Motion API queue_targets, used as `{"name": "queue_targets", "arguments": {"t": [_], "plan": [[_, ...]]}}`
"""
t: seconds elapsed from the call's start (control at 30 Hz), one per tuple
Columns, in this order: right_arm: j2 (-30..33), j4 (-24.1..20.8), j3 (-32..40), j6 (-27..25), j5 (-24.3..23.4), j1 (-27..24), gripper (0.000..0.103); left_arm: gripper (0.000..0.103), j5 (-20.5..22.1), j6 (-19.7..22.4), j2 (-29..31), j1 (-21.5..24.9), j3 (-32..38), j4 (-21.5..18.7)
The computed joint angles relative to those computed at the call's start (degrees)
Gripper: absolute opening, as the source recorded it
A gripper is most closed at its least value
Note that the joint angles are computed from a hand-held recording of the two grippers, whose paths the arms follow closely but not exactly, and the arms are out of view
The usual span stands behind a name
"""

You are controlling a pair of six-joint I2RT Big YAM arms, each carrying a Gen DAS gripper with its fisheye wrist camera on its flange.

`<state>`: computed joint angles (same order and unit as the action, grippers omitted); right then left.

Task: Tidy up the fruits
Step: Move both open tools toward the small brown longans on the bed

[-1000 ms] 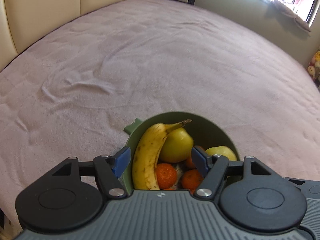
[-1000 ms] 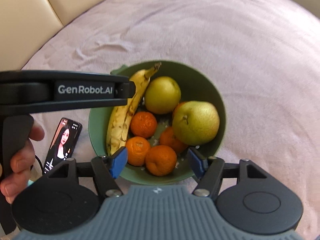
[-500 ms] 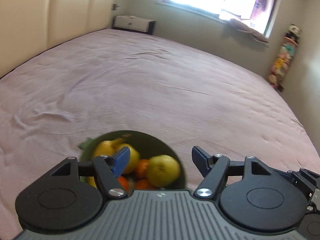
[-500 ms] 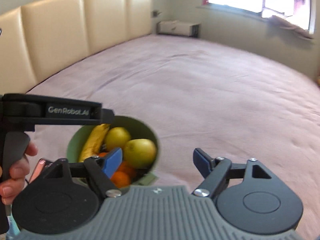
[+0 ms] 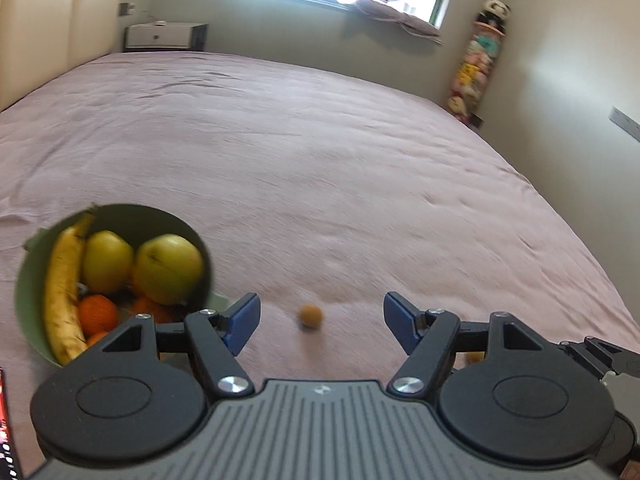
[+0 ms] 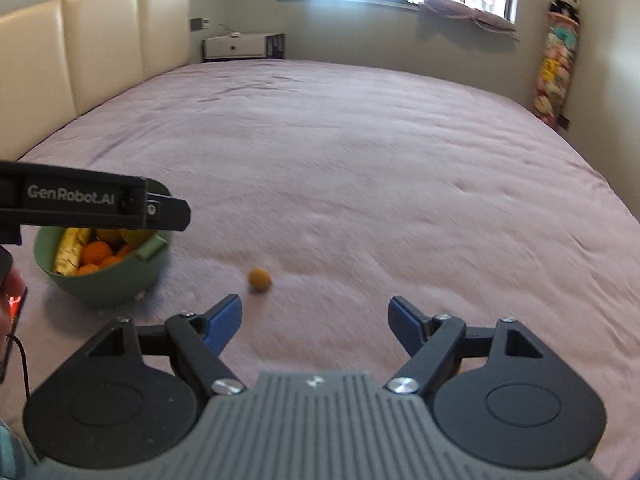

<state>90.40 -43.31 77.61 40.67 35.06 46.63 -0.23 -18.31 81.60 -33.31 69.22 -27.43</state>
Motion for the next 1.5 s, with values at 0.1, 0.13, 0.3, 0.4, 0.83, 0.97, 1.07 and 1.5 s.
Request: {"name": "queue_targets", "arguments": {"t": [0.1, 0.13, 0.3, 0.4, 0.83, 0.97, 1.07, 1.5], "plan": [[-1.2, -0.8, -2.6, 4.5, 0.2, -0.2, 0.078, 0.083, 1.5, 0.1, 0.3, -0.9, -1.2, 0.9], [-1.3, -1.1, -3.1, 5.8, 0.4, -0.3, 0.078, 0.082, 2.0, 0.1, 0.5, -1.0, -1.4, 1.1], [-1.6, -1.9, -5.4, 8.4, 0.9, -1.0, 0.076, 0.079, 3.4, 0.2, 1.9, -1.7, -1.6, 0.4], [-1.7, -2.3, -6.6, 10.6, 0.1, -2.1, 0.072, 0.079, 3.2, -0.7, 3.1, -2.1, -1.2, -0.2], [1.5, -2.2, -5.8, 10.9, 0.7, -5.2, 0.067, 0.072, -4.1, 2.4, 9.3, -3.5, 2.0, 1.0], [2.0, -2.4, -5.5, 11.8, 0.5, -6.3, 0.067, 0.066, -5.1, 2.8, 10.9, -3.1, 3.3, 1.1], [2.7, -1.9, -5.2, 12.5, -0.3, -6.9, 0.063, 0.062, -5.0, 2.2, 12.1, -2.5, 4.5, 1.0], [5.1, -1.2, -3.6, 10.6, -0.5, -7.7, 0.051, 0.051, -6.9, 1.5, 17.1, -2.4, 8.4, 0.1]]}}
